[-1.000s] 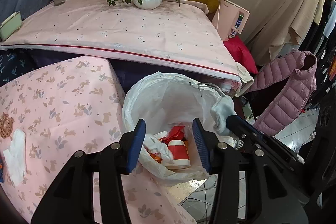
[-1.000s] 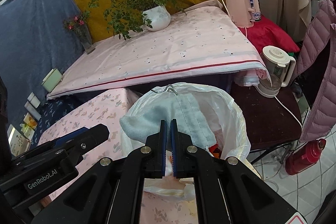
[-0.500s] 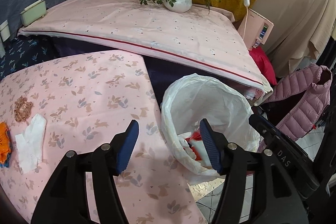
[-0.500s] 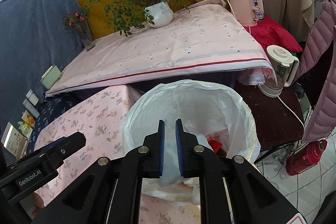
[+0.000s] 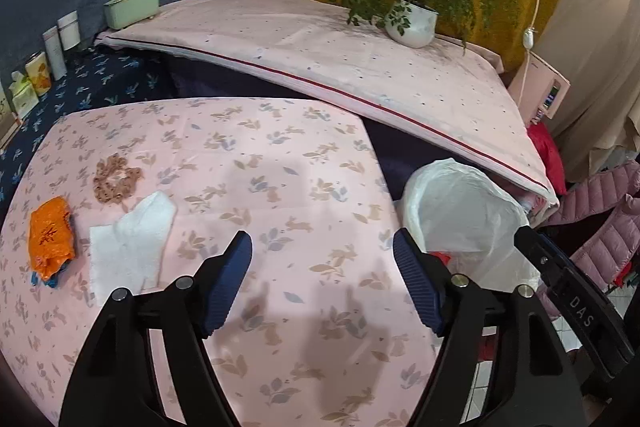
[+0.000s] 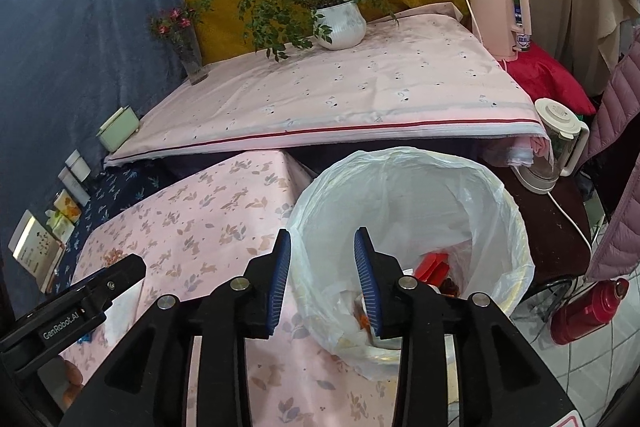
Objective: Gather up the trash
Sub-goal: 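Move both tools back to the table toward the orange bag and tissue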
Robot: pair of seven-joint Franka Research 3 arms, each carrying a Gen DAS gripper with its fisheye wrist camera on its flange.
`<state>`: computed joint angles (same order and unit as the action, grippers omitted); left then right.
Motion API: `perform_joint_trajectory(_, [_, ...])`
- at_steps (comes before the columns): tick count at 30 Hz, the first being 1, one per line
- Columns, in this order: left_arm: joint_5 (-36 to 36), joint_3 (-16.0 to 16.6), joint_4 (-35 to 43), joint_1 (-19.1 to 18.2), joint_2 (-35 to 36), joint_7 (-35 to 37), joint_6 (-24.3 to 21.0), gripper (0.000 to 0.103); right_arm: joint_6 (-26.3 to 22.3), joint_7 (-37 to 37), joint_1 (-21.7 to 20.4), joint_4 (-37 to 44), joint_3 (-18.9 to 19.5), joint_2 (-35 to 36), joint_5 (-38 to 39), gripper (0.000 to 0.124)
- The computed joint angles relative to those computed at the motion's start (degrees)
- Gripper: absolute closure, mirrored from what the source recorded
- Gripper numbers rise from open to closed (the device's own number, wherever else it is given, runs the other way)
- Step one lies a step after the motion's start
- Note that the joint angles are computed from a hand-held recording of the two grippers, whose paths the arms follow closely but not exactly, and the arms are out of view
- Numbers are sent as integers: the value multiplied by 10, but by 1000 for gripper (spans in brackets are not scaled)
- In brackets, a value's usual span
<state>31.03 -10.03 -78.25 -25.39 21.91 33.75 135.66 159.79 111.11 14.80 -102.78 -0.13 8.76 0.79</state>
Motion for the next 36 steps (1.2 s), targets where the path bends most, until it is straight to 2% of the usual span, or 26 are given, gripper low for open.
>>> perform_joint_trajectory(3, [3, 5, -48, 10, -32, -24, 2, 33, -1, 1, 8, 3, 4, 1, -7, 82])
perform_joint_trajectory(12, [34, 3, -174, 54, -121, -99, -7, 33, -21, -16, 34, 28, 19, 17, -3, 81])
perform_joint_trajectory(15, [43, 0, -215, 73, -150, -118, -6, 25, -29, -23, 43, 38, 24, 25, 1, 80])
perform_joint_trajectory(21, [59, -6, -286, 108, -199, -144, -9, 24, -47, -38, 66, 65, 34, 45, 7, 73])
perform_joint_trajectory(24, [55, -6, -316, 126, -218, -152, -2, 23, -63, -55, 72, 85, 43, 60, 27, 72])
perform_joint_trajectory(28, [59, -6, -344, 147, -239, -162, 5, 13, -85, -64, 88, 113, 48, 86, 39, 68])
perform_joint_trajectory(36, [24, 3, -367, 180, -244, -141, 37, 13, -148, -68, 124, 216, 53, 168, 49, 65])
